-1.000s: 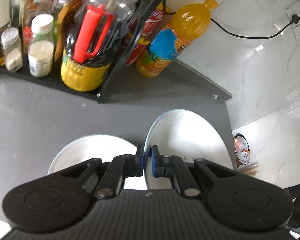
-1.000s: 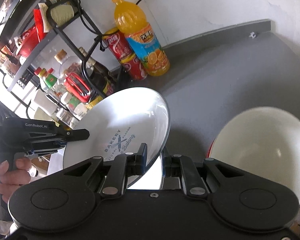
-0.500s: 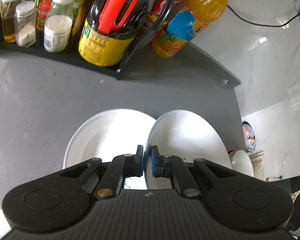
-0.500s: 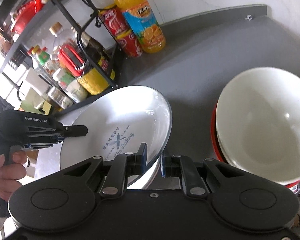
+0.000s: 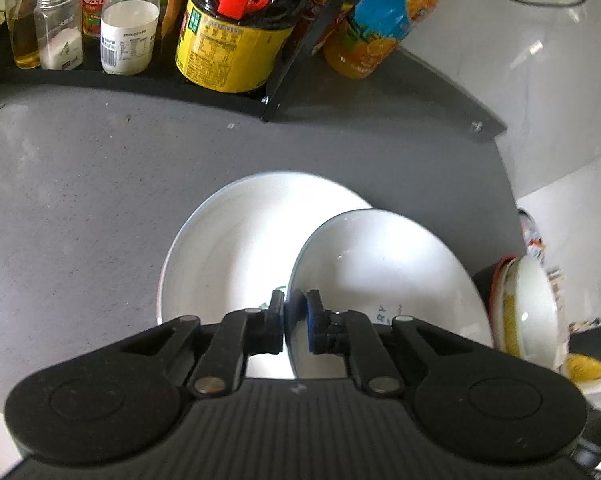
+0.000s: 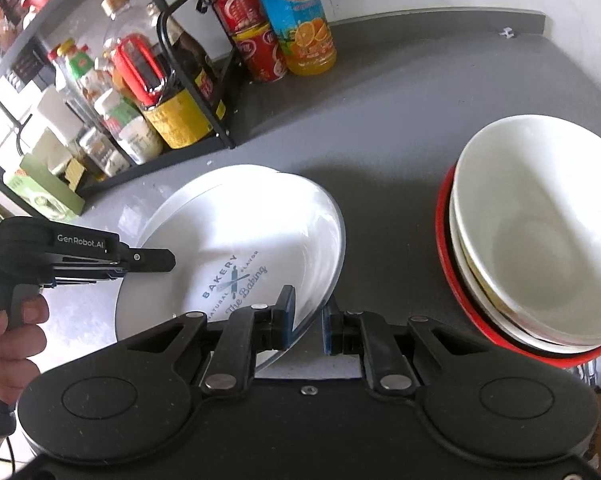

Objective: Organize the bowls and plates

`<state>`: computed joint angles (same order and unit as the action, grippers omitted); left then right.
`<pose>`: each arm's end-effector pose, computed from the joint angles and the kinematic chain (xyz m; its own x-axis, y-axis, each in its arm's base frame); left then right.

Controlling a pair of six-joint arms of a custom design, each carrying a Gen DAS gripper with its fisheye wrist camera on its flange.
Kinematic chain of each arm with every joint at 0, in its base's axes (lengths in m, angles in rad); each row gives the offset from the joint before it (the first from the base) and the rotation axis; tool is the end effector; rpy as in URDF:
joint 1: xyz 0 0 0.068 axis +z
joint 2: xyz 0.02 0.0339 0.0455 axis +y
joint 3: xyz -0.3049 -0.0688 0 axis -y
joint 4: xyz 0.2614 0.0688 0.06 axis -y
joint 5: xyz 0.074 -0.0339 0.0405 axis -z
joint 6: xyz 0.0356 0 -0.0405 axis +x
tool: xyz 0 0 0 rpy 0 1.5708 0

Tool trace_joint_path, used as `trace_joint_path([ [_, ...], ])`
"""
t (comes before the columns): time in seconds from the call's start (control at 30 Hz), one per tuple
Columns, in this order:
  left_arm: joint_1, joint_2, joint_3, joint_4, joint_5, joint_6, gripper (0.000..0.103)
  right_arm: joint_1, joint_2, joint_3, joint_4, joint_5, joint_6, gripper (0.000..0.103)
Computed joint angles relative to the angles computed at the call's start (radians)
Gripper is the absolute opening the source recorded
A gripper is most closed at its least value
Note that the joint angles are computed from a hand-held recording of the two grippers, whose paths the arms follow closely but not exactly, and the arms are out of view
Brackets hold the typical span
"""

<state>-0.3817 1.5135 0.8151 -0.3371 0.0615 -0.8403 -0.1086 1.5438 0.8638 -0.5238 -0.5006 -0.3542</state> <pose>0.2750 -0.1127 0.2016 -0.8312 -0.4675 -0.3010 -0.3271 0.8489 -0.4152 0.2907 -0.0145 0.2024 -0.8439 -0.2141 -0.4919 -0.3932 0.8706 0.2957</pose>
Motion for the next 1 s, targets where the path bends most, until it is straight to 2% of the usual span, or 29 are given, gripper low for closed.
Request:
trace_joint_path([
  [0.43,-0.025,0.052,-0.018,0.004,-0.050,0.026,0.014,0.072,-0.019,-0.051,0.085,0.083,0.014,0.013],
  [1.0,-0.076,0.127,0.038,-0.053,-0.156,0.084,0.022,0.151,-0.032,-0.102,0.176,0.183,0.027,0.015],
])
